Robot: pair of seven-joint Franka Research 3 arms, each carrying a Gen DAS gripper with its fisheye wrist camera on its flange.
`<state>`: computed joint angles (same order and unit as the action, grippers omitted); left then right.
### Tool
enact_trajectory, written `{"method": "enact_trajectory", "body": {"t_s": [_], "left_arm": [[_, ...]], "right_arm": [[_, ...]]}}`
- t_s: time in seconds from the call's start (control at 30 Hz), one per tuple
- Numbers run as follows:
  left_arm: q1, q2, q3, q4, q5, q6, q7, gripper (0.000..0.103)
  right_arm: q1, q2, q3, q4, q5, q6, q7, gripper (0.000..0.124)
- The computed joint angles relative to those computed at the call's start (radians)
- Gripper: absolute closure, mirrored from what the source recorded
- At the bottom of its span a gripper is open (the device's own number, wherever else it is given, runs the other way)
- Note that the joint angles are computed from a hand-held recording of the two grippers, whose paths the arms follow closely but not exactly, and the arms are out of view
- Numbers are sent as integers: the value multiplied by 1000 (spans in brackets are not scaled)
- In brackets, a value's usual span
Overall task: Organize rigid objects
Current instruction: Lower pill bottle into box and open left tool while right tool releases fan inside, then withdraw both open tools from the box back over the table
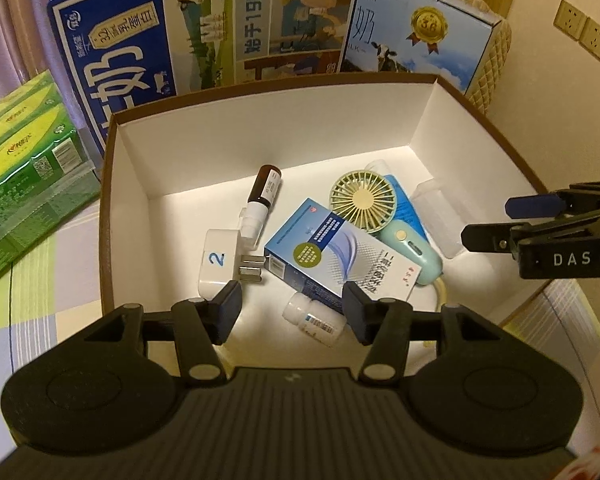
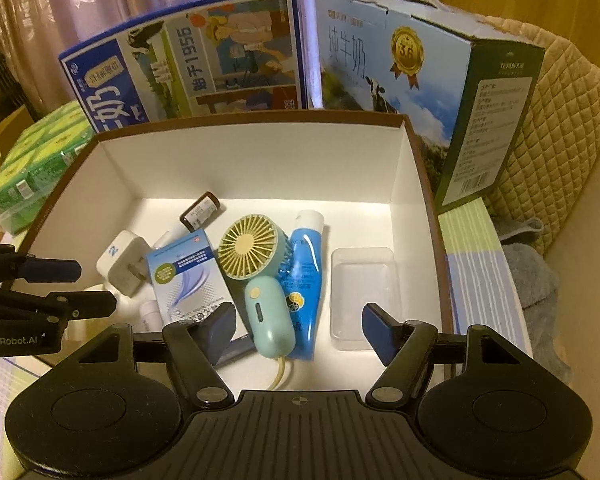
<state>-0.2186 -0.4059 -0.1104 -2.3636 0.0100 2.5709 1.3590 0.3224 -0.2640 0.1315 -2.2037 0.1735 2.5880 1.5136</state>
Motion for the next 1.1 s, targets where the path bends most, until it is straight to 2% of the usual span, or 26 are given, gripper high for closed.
{"method": "enact_trajectory", "body": {"t_s": [0.27, 0.57, 0.77, 1.1], "left_arm": [[-4, -81, -7, -36, 3, 2, -48, 52], [-23, -230, -19, -109, 22, -13, -135, 52], [-51, -349, -40, -162, 39, -62, -215, 52], [-144, -500, -73, -248, 38, -158, -317, 52]], "right_arm": [[13, -84, -6, -54, 42, 16, -15, 57], [37, -235, -20, -152, 126, 15, -56, 57], [48, -353, -15, -237, 155, -18, -67, 57], [64, -540, -6, -367, 185, -124, -56, 57]]}}
